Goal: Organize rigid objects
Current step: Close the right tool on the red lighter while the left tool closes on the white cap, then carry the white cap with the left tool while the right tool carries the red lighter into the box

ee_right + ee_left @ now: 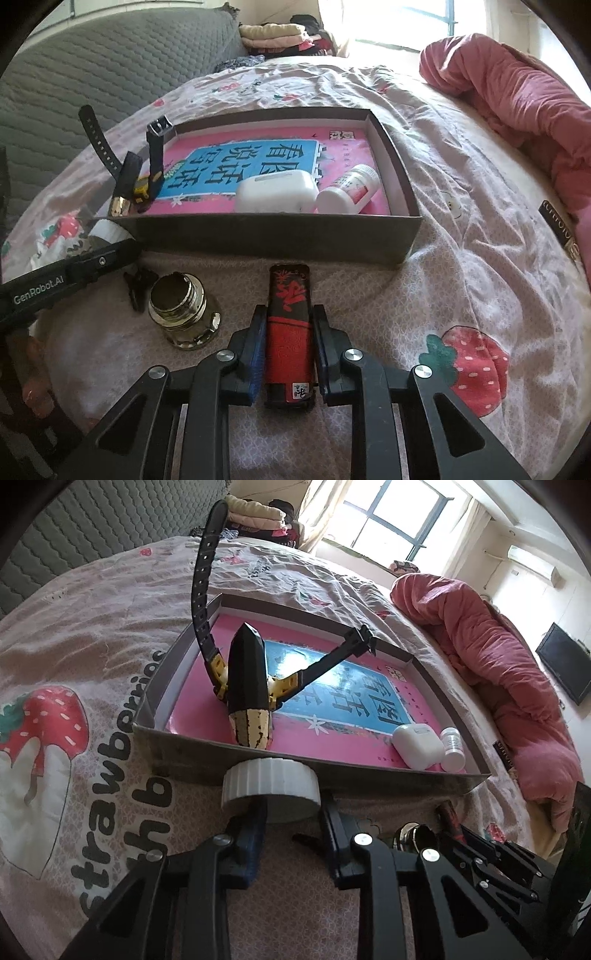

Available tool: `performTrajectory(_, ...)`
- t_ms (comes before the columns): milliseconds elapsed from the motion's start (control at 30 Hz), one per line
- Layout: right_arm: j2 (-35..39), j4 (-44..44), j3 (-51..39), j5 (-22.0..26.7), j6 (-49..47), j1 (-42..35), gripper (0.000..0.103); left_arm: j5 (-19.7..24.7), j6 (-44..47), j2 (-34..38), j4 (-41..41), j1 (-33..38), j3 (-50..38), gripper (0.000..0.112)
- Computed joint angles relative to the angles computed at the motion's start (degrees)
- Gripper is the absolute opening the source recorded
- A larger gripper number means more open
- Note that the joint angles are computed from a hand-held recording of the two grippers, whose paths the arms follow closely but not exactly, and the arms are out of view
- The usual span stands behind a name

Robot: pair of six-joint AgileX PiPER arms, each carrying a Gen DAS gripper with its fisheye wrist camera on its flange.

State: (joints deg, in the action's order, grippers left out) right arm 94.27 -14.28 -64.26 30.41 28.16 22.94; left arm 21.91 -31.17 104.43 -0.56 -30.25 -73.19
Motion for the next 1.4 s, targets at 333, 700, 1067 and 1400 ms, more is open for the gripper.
performTrajectory(333,-2.6,2.4,1.8,-1.6,-2.0,-1.2,0.023,-2.9,6.6,-2.9,-4.7,0.6,2.4,0.005)
performTrajectory(700,-7.1,7.3,4.6,-4.5,-6.5,-2.0,0.023,-4.6,4.8,-6.8,-2.1,-0.2,4.3,0.004)
performTrajectory(1067,-9.0,9.1,4.0,-8.3,-9.8,-3.6,0.023,-4.6,-5.3,-10.4,10.1,-3.6,4.4,0.004)
performTrajectory(1400,-7.1,14.4,1.2,-9.6,-15.4,-5.5,0.023,-3.6,-9.1,-8.2,13.9,-4.5,0.2,0.004)
